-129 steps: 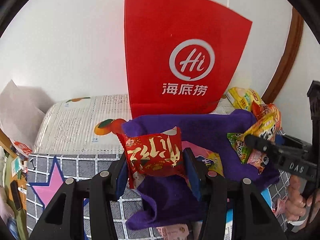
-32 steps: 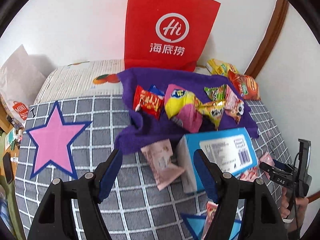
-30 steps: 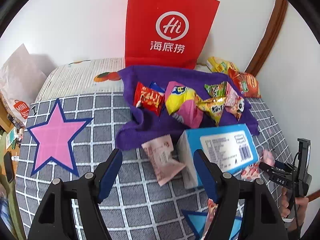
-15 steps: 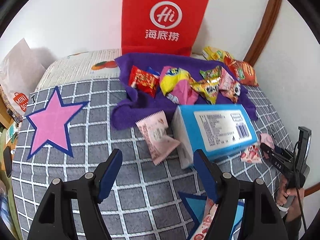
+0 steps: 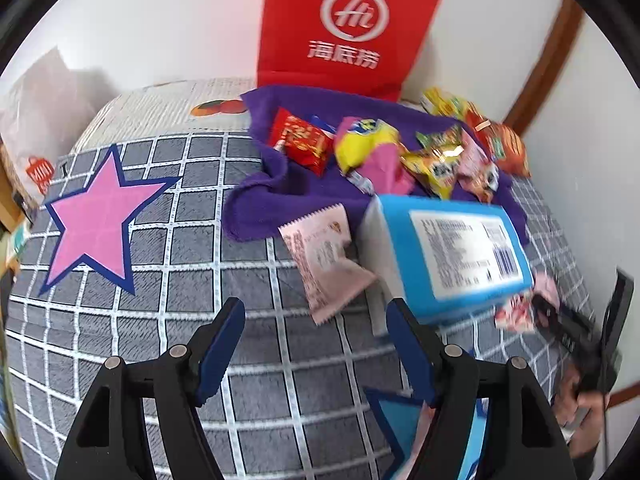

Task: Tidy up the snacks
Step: 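Grasp the pink peach candy with the right gripper while the left gripper approaches the pink wrapper candy, then grasp the pink wrapper candy beside the tissue box with the left gripper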

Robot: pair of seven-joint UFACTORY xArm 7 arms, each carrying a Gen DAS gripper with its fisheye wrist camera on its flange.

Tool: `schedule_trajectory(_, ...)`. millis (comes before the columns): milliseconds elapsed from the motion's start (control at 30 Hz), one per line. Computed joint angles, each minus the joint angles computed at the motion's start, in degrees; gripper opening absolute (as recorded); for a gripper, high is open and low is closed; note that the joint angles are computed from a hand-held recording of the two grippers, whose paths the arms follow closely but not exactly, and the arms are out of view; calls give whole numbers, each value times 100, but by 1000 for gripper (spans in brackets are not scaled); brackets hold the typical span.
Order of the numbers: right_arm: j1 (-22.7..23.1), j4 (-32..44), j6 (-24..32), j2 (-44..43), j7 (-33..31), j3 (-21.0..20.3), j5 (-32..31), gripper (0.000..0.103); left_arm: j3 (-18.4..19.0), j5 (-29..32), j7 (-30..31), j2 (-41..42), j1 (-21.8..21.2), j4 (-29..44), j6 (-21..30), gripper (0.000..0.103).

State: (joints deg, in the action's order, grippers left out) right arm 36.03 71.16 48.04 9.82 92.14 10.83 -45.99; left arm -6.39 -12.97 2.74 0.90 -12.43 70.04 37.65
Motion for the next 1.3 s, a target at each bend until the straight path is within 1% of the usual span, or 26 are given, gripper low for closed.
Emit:
schedule_trajectory(100, 6, 17, 27, 13, -41, 1, 9, 43, 15, -191, 44, 287, 39, 245, -1, 70)
schedule_trajectory(200, 2, -6, -22, -2, -20, -6, 5, 43, 6, -90, -67, 539, 53, 445, -35, 70)
schedule_trajectory(300, -9, -17, -58, -6, -28, -6, 8, 44, -56, -300, 117, 768, 104, 648, -6, 69)
schedule_trajectory(433, 1, 34, 11, 25, -99, -5, 29, 44, -95, -335, 83, 1036, 101, 883, -24, 69)
schedule_trajectory(500, 2, 34, 8, 28, -112, -11, 28, 44, -140, -459, 155, 1185, 143, 1018, 82, 60)
schedule_trajectory(533, 0, 27, -4, 25, -109, -14, 27, 44, -148, -491, 176, 1230, 159, 1052, 129, 58)
schedule_trajectory(600, 4, 30, -12, 31, -102, -15, 21, 44, -170, -576, 208, 1298, 189, 1074, 174, 49)
schedule_trajectory(667, 5, 31, -13, 35, -113, -17, 20, 45, -181, -611, 251, 1260, 191, 986, 40, 46)
schedule_trajectory(767, 3, 11, -44, 29, -83, -27, 8, 45, -173, -680, 281, 1171, 222, 897, 11, 44)
schedule_trajectory(933, -10, -61, -86, -23, 22, -24, -32, 42, -114, -670, 370, 935, 277, 781, 40, 43)
schedule_trajectory(1067, -22, 39, 57, -20, -214, 17, 134, 41, -58, -606, 452, 695, 292, 693, 41, 42)
schedule_trajectory(1200, -62, 41, -94, -209, -162, 21, 72, 40, -15, -599, 579, 527, 302, 694, 47, 42)
schedule_trajectory(1300, -52, 338, 217, -228, -322, 74, 23, 40, -4, -639, 597, 473, 294, 746, 48, 42)
